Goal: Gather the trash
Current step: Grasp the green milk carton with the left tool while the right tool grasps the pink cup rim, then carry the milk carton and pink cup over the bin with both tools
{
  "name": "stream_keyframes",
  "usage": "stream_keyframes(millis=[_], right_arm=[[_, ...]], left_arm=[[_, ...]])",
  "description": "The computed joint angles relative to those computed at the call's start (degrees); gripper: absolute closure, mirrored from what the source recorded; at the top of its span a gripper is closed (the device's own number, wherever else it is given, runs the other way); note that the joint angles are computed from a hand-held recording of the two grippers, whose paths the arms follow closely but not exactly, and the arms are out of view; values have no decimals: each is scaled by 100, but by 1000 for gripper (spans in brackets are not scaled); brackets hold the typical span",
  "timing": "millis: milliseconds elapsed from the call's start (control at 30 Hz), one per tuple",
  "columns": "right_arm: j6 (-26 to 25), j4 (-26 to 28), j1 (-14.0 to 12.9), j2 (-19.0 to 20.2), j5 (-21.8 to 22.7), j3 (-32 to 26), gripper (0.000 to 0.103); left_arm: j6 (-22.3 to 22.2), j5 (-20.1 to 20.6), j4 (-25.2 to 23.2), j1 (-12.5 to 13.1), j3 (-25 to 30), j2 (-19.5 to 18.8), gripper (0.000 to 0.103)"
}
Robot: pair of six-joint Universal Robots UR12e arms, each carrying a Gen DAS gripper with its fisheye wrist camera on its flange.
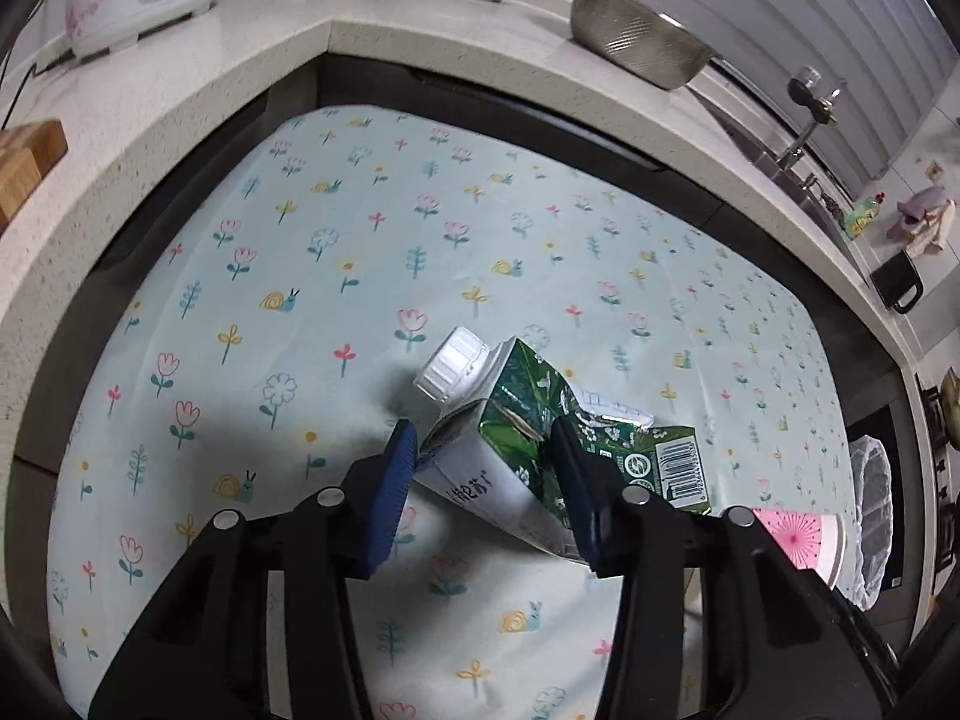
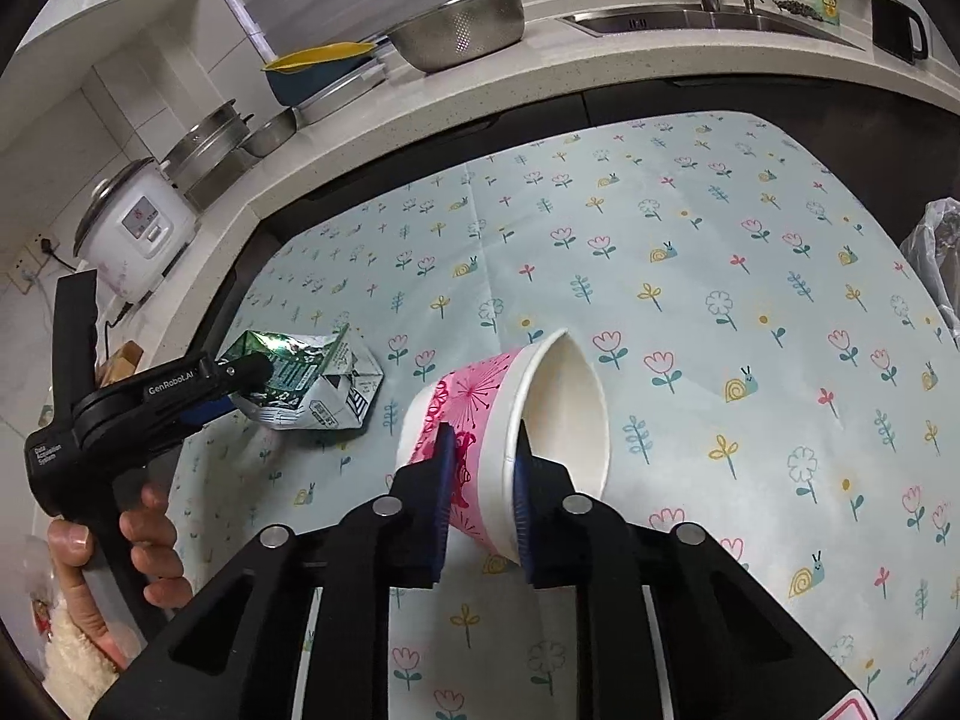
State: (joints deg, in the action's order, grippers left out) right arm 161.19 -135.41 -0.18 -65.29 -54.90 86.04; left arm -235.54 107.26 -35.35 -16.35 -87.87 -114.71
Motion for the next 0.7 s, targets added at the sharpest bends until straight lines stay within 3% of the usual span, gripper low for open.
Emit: stream_keyframes(millis=[33, 333, 500, 700], right_arm=[[23, -55, -9, -27, 6, 11, 100], [307, -549, -197, -228, 56, 120, 100], [450, -770, -359, -328, 136, 155, 100], [595, -989, -571, -405, 194, 160, 100]], left_arm=[[35, 32, 4, -31, 42, -6, 59], [579, 340, -17, -365, 566, -147, 62], [852, 321, -17, -528, 904, -273, 70], [1127, 339, -28, -718, 1337, -486, 72]])
